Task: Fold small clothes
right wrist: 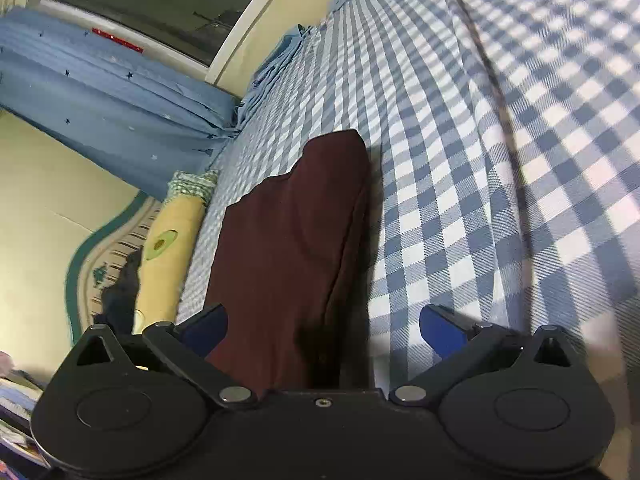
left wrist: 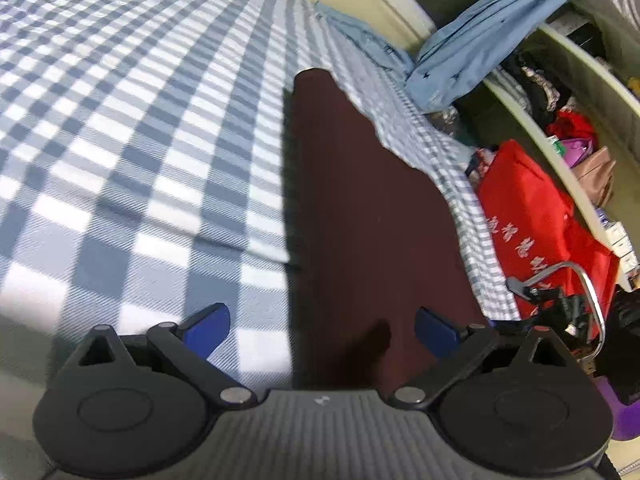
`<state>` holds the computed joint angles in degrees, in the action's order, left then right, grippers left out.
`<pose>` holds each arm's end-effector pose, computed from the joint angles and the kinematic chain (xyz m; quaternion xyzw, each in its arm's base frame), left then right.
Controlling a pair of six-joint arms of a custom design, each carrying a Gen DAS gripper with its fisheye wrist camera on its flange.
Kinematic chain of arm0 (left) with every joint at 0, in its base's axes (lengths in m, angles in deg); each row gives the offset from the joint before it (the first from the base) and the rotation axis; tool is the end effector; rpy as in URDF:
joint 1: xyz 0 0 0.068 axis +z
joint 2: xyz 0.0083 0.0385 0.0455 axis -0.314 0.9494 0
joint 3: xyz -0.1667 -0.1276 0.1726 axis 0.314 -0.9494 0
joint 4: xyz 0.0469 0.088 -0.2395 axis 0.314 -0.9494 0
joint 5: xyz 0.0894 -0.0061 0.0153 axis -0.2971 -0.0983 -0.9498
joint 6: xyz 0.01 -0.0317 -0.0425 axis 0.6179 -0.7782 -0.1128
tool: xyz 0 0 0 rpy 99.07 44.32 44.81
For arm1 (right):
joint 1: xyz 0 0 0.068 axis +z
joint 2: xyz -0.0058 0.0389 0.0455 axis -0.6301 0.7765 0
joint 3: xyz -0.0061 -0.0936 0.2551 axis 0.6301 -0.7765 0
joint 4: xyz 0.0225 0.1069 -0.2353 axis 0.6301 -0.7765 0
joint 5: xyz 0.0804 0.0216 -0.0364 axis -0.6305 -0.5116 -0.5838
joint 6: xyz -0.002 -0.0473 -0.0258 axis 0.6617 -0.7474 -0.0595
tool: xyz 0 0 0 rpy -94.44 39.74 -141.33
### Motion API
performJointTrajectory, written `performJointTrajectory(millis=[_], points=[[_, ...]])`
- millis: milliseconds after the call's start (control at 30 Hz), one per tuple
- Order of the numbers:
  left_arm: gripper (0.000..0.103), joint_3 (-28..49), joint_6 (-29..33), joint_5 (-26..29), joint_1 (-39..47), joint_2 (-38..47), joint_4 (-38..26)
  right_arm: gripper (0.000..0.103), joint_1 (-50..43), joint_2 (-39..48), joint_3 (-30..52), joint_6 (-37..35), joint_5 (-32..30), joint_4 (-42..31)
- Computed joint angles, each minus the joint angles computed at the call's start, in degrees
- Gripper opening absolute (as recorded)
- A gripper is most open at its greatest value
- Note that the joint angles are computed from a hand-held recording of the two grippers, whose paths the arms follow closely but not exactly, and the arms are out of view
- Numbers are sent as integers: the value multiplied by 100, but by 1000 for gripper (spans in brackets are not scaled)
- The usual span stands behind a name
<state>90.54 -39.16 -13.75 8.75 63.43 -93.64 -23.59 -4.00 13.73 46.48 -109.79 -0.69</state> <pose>0.2516 0.0958 0.0938 -0.0083 0.8858 -0.4013 0.2331 0.1656 0.0608 0.1008 0.1758 0.8635 0.3929 0.2631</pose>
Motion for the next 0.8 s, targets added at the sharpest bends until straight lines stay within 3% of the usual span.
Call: performJointTrajectory(millis=[133,267,400,500,600,667,767,800], points=[[101,101,-157,169,-548,245,131,102,-99,595,195,-213,-329,447],[101,-141,-774,79,-1203,156,1068,103,45,1110,752,-599,-367,172],[101,-257,-1277,161,-1502,233,1698,103,178,2041,1201,-540,-679,802],[101,-212,-1256,144,-1525,229,1595,103,556,2625,1696,-578,-394,942],[85,-361,-1373,-262,-1590,-75,1679,103,630,2795,1881,-577,-283,969],[77,-449,-1311,-417,-1623,-220,1744,98,565,2751,1908,-578,-379,852],[73,-637,-1307,-525,-1644,-410,1932,80,626,2520,1967,-789,-122,325],[72,-735,-1381,-600,-1687,-517,2056,63,686,2430,1989,-855,61,121]])
